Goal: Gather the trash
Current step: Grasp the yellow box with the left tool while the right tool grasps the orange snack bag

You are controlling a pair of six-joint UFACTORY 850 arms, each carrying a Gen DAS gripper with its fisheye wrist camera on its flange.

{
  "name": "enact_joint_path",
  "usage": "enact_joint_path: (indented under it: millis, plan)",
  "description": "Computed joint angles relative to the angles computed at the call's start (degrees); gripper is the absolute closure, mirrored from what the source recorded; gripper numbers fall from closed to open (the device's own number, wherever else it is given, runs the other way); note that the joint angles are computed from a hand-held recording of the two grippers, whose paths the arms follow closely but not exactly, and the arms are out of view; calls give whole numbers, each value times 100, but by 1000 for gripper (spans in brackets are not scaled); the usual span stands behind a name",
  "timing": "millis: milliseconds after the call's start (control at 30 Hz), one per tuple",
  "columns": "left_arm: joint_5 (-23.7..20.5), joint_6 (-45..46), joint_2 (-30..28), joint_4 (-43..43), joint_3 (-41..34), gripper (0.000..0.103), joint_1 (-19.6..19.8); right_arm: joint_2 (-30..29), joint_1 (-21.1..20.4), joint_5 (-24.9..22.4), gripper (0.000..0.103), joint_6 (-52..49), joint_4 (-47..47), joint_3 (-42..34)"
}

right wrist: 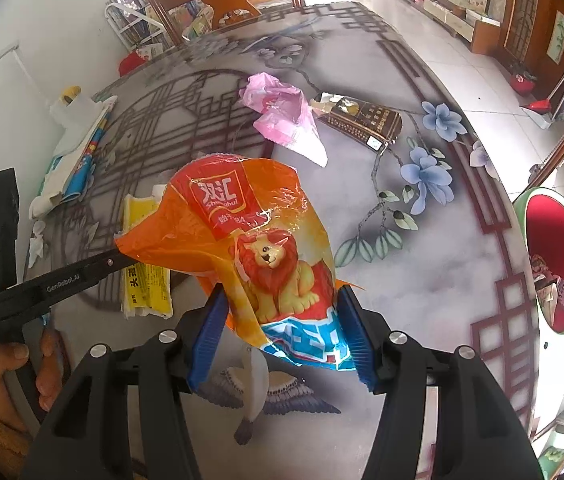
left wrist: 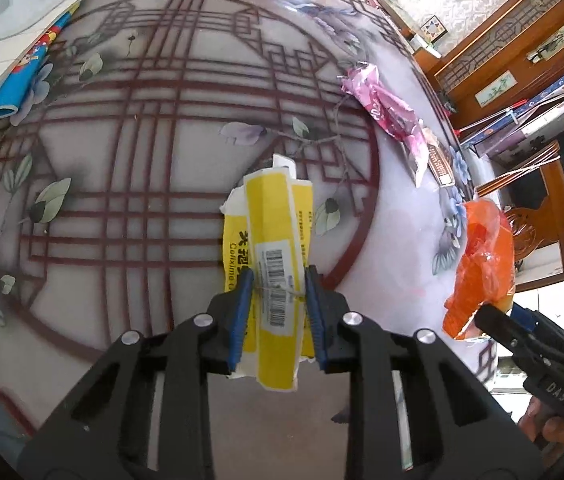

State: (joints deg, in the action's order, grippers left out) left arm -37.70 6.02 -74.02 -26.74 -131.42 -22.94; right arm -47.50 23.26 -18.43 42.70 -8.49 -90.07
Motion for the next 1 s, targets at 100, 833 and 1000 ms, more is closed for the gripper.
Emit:
enact_joint_path:
  millis: [100, 833, 1000]
  plan:
    - [-30, 18, -37, 82, -65, 68, -19, 43, 0, 24, 49, 119, -75, 73]
    - [16, -464, -277, 691, -427, 61, -103, 144, -33, 165, 49, 344, -176, 217]
    - [495, -177, 120, 499, 108, 62, -125, 178, -39, 227, 49, 503, -303, 258]
